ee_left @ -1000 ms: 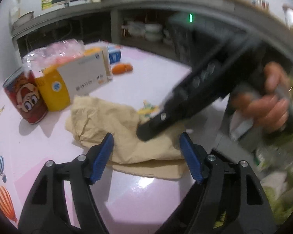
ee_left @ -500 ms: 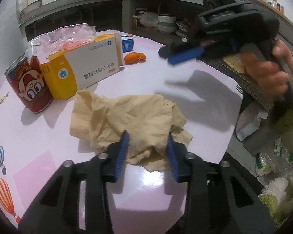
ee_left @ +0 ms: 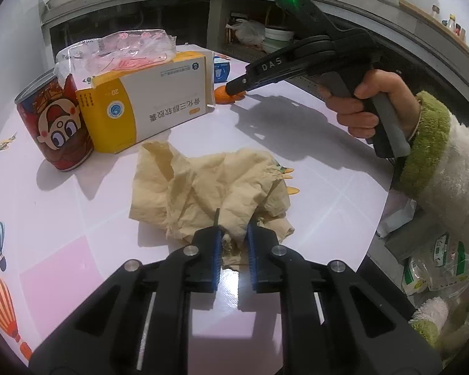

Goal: Collect trash
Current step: 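Close the left tool on the tan cloth while the right tool grasps the orange peel, then carry the tan cloth and orange peel over the blue wastebasket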

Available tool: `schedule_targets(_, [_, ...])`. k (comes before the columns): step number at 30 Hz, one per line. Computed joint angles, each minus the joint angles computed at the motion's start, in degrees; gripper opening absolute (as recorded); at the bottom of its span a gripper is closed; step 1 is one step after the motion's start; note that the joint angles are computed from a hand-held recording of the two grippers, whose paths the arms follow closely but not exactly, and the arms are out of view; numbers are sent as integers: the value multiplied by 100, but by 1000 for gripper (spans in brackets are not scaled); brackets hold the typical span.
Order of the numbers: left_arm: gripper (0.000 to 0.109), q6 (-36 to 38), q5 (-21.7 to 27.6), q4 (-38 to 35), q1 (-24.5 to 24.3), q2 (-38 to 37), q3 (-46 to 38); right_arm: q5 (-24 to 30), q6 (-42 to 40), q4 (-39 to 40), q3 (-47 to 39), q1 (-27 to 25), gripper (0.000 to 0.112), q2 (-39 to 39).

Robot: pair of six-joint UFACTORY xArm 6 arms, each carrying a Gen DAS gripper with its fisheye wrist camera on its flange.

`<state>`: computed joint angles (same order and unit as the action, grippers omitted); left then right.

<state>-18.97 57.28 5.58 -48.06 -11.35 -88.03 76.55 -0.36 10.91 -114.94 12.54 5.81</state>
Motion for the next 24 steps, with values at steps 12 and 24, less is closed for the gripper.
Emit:
schedule_targets(12, [11,-67,32,-17,27,27,-55,16,175,473,377,-147,10,-311])
schedule_targets(24, [6,-350,-62,96,-11,-58,-81,-405,539,589,1366,-315,7,-1422])
